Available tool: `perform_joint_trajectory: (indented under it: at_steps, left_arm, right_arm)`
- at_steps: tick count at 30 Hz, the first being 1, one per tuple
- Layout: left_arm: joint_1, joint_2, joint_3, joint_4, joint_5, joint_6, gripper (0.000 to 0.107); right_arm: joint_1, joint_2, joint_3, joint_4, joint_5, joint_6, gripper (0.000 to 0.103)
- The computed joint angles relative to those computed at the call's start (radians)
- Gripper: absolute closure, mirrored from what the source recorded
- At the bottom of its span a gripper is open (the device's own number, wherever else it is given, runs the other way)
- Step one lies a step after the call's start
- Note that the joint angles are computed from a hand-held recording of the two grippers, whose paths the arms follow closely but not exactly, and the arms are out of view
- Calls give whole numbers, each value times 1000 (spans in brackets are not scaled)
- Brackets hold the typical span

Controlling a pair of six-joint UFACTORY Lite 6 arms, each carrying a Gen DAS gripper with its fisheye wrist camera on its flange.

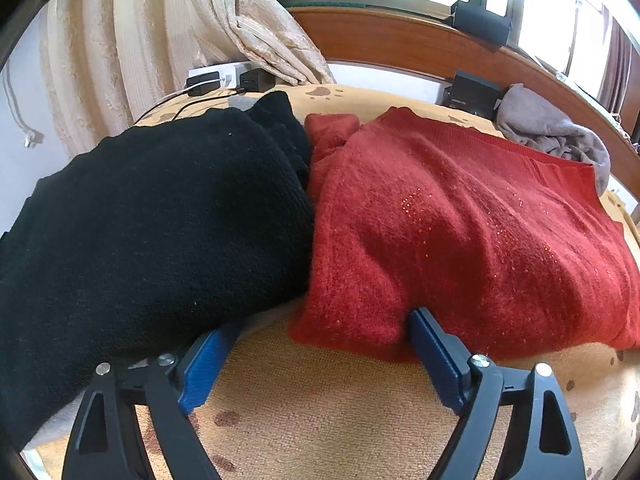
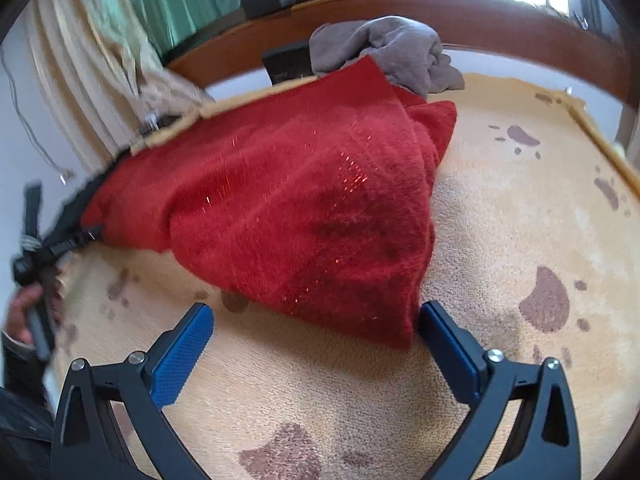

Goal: Fold clothes

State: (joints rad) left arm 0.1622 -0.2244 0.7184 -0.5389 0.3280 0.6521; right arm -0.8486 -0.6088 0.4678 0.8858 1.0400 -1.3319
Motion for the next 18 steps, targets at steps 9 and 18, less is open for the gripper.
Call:
perform_joint_trajectory:
  at_steps: [9,18]
  left_arm:
    - [25,11,7,-94,25,98,17]
    - [128,75,68,-357,191,367,5]
  right_arm:
    - [82,-28,5,-22,-88,109,44]
    - [-88,-47,19,31,27,56,84]
